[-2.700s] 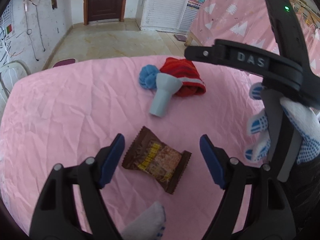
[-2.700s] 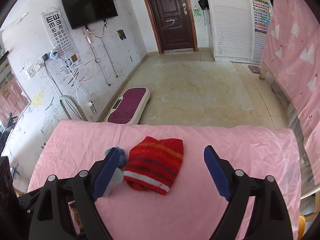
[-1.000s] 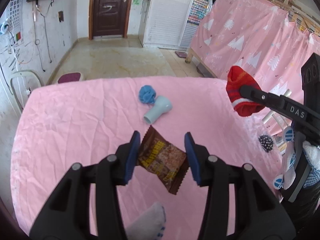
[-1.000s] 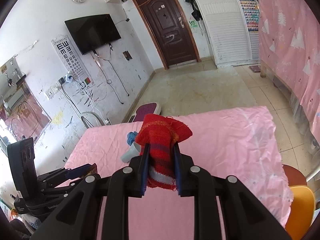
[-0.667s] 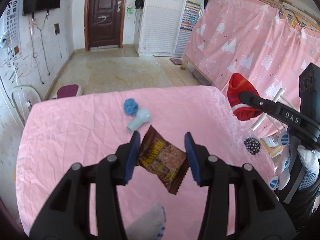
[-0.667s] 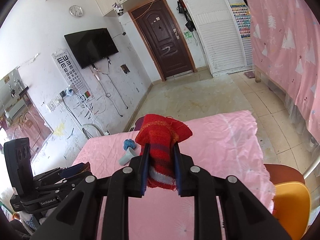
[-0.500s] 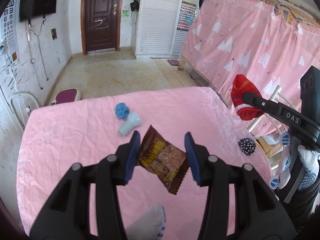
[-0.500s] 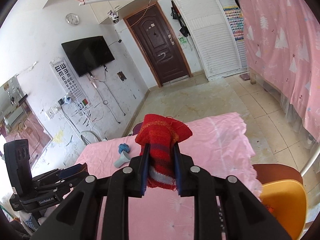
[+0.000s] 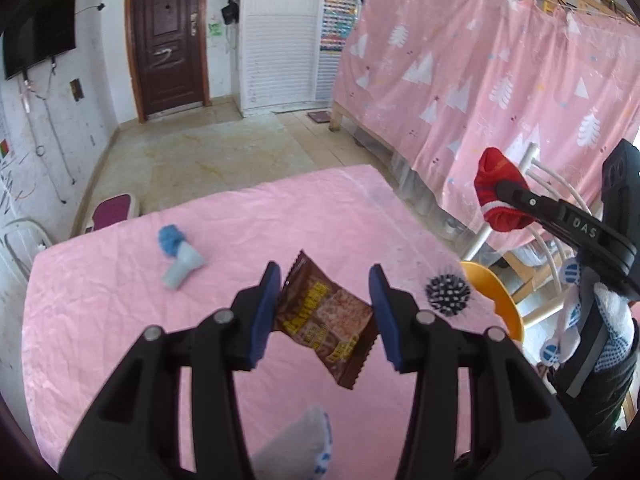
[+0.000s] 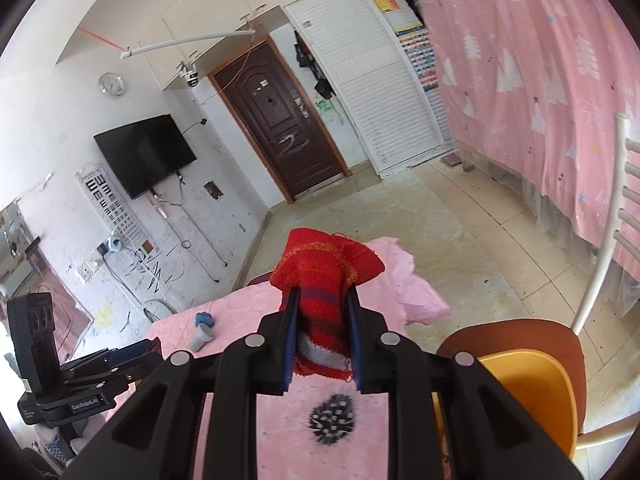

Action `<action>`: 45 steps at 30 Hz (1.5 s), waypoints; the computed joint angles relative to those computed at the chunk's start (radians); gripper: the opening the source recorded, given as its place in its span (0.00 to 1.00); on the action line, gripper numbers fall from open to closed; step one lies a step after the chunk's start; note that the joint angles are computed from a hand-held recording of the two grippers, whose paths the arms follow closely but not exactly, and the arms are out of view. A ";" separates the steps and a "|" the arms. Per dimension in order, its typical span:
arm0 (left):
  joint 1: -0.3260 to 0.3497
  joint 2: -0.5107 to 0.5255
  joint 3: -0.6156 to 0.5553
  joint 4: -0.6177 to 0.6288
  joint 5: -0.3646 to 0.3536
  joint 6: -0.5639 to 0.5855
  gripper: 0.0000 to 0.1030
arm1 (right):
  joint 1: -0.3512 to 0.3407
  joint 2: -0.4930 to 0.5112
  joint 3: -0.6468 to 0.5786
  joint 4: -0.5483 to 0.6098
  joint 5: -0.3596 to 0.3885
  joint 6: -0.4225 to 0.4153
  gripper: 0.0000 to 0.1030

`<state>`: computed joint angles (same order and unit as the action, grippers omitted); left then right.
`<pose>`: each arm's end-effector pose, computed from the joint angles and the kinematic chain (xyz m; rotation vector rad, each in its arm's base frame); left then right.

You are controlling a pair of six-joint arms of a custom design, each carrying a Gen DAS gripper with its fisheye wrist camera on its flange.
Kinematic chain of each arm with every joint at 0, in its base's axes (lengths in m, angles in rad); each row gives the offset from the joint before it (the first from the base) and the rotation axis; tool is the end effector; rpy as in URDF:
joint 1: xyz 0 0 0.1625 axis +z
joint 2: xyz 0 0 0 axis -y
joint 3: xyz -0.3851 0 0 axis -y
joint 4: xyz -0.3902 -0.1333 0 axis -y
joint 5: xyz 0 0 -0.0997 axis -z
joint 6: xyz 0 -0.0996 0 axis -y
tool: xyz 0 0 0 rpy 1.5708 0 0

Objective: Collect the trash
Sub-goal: 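Carry wrapper and red hat to the orange bin and open both tools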

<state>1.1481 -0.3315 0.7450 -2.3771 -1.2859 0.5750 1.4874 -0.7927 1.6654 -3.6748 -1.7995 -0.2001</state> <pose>-0.2016 -0.8415 0.0809 1.2620 2.4825 -0.5219 0.0565 -0.6528 0.1996 -0.0524 -2.3073 1.5735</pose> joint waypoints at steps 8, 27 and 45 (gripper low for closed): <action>-0.032 0.013 0.020 0.045 -0.029 0.013 0.43 | -0.064 -0.078 0.116 -0.060 0.018 0.021 0.11; -0.130 0.069 0.049 0.070 -0.075 0.058 0.43 | -0.158 -0.153 0.214 -0.043 0.041 0.024 0.11; -0.160 0.144 -0.009 0.157 -0.068 0.059 0.43 | -0.210 -0.201 0.260 -0.043 0.122 0.094 0.26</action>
<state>0.9882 -0.1880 0.7364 -2.2203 -1.3538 0.6339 1.2777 -0.9935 1.9255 -3.7183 -1.6773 -0.1065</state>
